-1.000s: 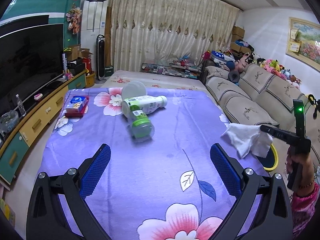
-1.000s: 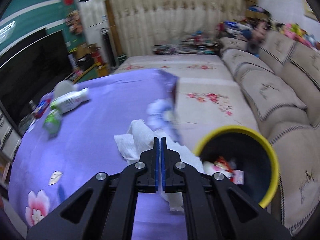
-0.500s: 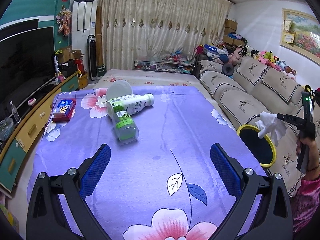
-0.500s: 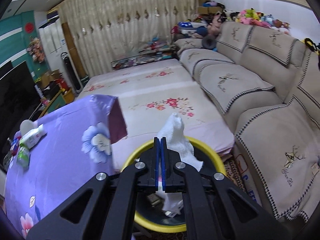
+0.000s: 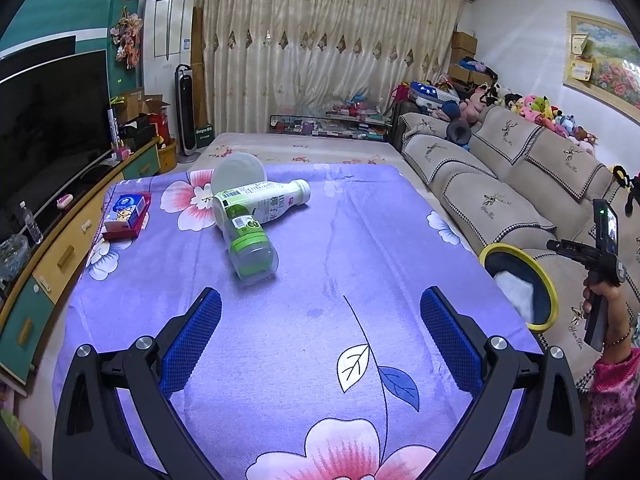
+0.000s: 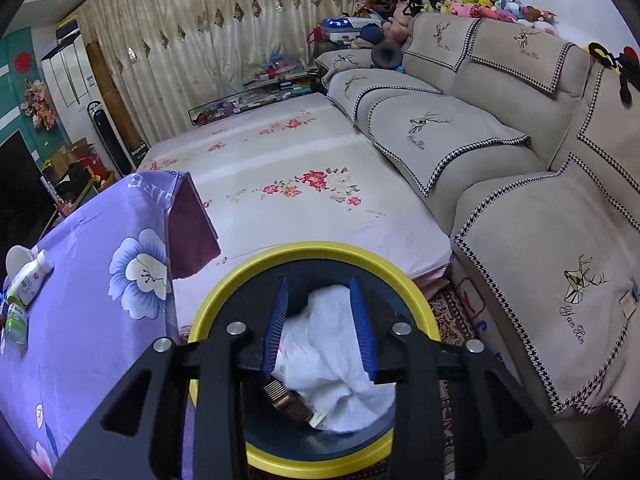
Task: Collect trash
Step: 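Carry the tissue over the bin and open the right gripper, then reach the left gripper to the green-capped jar and grasp it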
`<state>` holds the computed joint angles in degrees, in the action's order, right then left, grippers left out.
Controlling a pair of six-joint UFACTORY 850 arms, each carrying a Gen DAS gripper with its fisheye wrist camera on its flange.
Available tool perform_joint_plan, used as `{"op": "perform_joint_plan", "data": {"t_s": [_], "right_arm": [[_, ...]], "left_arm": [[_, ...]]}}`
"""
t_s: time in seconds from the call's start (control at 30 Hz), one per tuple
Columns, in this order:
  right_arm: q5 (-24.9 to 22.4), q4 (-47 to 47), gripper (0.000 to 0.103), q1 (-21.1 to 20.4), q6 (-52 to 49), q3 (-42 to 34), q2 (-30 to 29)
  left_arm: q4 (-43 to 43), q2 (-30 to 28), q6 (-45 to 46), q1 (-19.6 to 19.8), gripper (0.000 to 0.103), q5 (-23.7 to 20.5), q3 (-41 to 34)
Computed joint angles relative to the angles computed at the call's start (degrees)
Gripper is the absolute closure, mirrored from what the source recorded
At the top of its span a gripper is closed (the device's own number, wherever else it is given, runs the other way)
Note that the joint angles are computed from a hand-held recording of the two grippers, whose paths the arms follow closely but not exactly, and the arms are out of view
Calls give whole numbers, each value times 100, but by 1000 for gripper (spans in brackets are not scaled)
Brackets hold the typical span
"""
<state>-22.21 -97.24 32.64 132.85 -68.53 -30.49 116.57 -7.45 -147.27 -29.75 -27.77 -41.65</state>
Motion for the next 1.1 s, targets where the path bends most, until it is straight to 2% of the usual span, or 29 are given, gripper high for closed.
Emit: {"op": "perform_joint_plan", "data": {"t_s": [0.17,0.33,0.43,0.57,0.7,0.9,1.0,1.1], "right_arm": [[-147,-310,61,161,246,150,156],[-156,-553,61,302,416,220,215],[-119,-725,55,347,548,244,229],[-102,-808,55,396,592,256,234],[-52,-966,55,418,742,279,237],[27,-1044,55,410,833,318,225],[80,-1040,55,403,811,303,209],[92,-1087,55,415,844,293,180]], "left_arm": [[-33,-202,42,90,5,85,-152],[-358,-486,243,259,5,206,-377],[-511,-663,303,396,5,275,-522],[-618,-1013,239,682,5,383,-843],[-978,-1465,417,1025,5,687,-1299],[-2078,-2098,1479,1380,5,964,-1989],[-2718,-2339,2174,1446,6,889,-2264],[-3305,-2544,2827,1492,11,871,-2498]]}}
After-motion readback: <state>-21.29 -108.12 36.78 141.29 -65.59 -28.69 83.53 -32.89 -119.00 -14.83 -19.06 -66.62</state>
